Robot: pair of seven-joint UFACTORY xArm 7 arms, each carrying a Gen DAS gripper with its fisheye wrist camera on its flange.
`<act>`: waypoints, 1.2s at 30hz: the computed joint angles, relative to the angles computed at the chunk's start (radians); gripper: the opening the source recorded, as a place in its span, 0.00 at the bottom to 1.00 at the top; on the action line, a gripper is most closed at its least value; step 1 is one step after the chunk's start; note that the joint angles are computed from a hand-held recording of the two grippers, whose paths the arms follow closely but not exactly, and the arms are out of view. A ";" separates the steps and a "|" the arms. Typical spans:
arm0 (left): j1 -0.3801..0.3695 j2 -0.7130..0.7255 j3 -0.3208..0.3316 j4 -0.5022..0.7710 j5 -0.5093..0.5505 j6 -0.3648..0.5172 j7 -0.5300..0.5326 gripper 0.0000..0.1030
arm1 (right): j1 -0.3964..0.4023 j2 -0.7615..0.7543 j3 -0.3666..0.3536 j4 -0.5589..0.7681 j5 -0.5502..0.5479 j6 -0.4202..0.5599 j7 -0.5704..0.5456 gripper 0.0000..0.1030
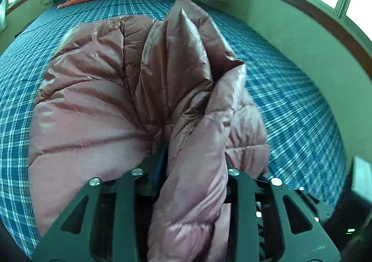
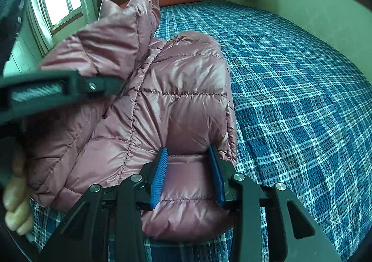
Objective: Fold large clothes
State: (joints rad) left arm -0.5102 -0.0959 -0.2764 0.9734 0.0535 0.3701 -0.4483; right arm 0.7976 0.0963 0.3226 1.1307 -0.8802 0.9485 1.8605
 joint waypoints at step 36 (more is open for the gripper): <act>0.029 -0.717 0.165 -0.607 -0.314 -0.074 -0.104 0.66 | 0.198 0.066 0.051 0.319 -0.103 0.314 0.012 0.63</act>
